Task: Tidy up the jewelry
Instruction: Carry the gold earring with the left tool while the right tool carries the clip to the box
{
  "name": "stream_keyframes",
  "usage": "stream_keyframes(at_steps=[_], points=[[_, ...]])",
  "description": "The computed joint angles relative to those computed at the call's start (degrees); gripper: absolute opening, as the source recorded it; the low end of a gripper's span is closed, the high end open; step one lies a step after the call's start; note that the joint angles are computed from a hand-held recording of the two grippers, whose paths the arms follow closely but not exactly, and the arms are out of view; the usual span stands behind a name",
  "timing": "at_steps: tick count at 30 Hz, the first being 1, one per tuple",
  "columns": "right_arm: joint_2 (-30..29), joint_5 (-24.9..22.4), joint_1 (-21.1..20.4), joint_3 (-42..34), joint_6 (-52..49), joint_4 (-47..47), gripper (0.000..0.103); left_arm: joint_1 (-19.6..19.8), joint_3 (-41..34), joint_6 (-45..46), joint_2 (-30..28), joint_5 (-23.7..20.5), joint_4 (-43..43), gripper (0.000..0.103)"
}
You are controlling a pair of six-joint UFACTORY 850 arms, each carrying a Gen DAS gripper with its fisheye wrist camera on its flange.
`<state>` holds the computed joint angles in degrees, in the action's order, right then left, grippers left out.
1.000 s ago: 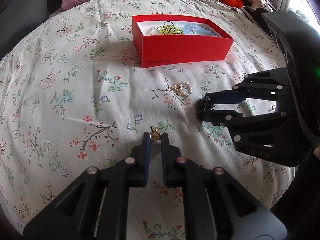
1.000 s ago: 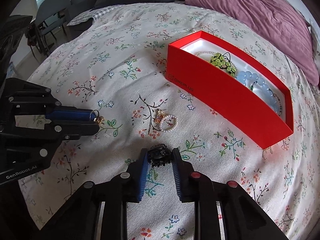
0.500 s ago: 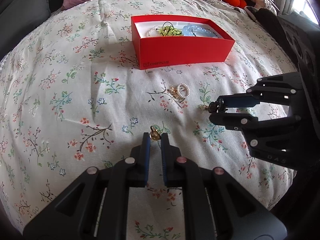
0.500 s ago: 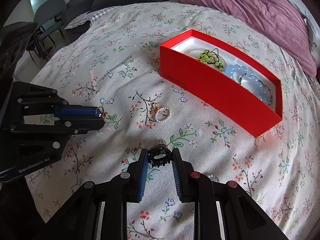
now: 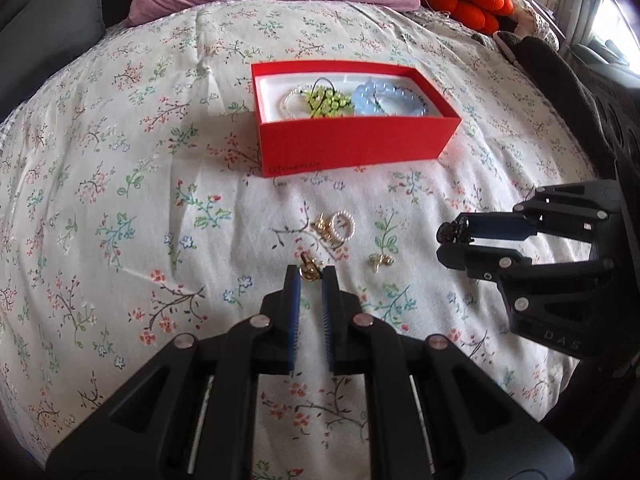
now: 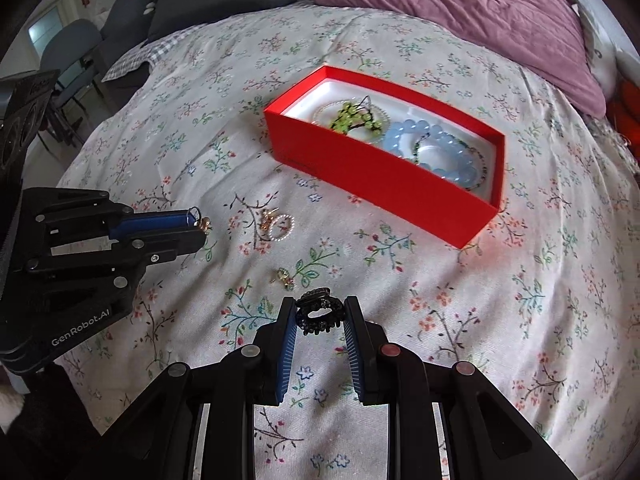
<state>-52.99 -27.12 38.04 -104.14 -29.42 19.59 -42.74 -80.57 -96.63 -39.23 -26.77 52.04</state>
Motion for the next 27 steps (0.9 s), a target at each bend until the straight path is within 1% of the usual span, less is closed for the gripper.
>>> stream_keyframes(at_steps=[4, 8, 15, 23, 27], points=[[0.64, 0.28, -0.41, -0.32, 1.32, 0.24, 0.024, 0.21, -1.14, -1.5, 0.09, -0.85, 1.15, 0.012], [1.18, 1.14, -1.04, -0.78, 1.07, 2.57, 0.024, 0.72, -2.1, -5.3, 0.3, -1.23, 3.41, 0.012], [-0.46, 0.21, -2.03, -4.8, 3.32, 4.49, 0.024, 1.59, -5.38, -8.85, -0.73, -2.77, 6.19, 0.012], [-2.34, 0.8, -3.17, -8.72, 4.44, 6.97, 0.024, 2.0, -11.78, -6.39, -4.46, -7.58, 5.46, 0.012], [-4.0, 0.62, -3.4, -11.44, 6.96, 5.19, 0.024, 2.43, -14.46, -4.5, -6.43, -9.45, 4.23, 0.012]])
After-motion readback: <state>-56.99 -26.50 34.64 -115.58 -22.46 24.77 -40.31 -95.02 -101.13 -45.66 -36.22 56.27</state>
